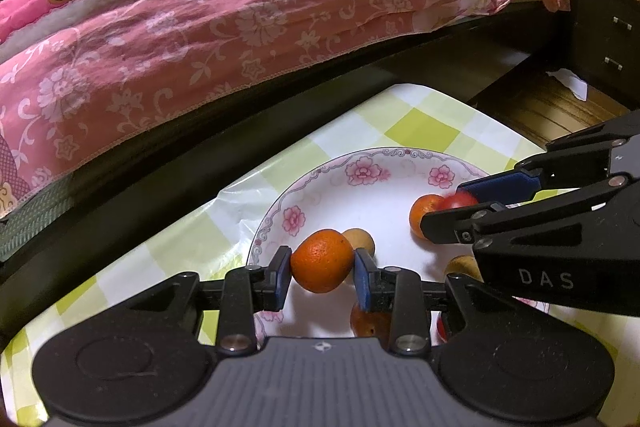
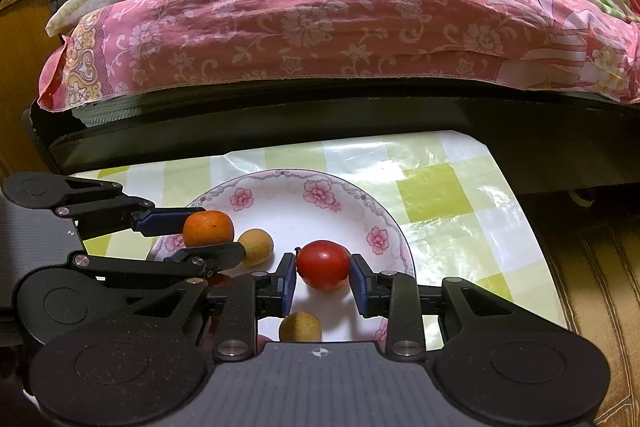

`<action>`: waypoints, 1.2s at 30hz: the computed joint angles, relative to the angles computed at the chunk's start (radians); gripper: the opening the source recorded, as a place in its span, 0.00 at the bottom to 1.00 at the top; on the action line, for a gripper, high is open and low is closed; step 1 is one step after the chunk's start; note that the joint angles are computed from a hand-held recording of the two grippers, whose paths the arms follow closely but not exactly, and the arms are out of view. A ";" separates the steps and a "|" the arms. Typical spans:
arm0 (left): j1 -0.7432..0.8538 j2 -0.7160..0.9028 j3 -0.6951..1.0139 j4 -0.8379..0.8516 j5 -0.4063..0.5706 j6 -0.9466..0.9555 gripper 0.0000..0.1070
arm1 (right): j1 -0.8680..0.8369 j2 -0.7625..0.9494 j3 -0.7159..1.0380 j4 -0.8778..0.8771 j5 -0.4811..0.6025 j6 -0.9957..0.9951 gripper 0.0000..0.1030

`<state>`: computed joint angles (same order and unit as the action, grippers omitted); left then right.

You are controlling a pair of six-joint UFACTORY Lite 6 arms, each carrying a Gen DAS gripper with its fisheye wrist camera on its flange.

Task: Organize fruits
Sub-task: 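Lower the red tomato into the plate and open the right gripper while the left releases the orange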

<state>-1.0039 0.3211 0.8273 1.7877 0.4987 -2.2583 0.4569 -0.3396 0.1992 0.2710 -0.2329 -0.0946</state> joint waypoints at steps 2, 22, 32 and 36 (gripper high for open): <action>0.001 -0.002 0.000 -0.005 -0.003 0.005 0.38 | 0.001 0.000 -0.002 0.003 -0.002 -0.003 0.27; -0.040 -0.069 -0.050 -0.090 0.040 0.043 0.42 | 0.008 -0.106 -0.042 0.197 0.028 -0.159 0.28; -0.089 -0.099 -0.062 -0.169 0.074 0.060 0.43 | 0.050 -0.181 -0.067 0.541 0.052 -0.447 0.28; -0.108 -0.106 -0.063 -0.192 0.086 0.063 0.44 | 0.086 -0.222 -0.079 0.773 0.053 -0.661 0.28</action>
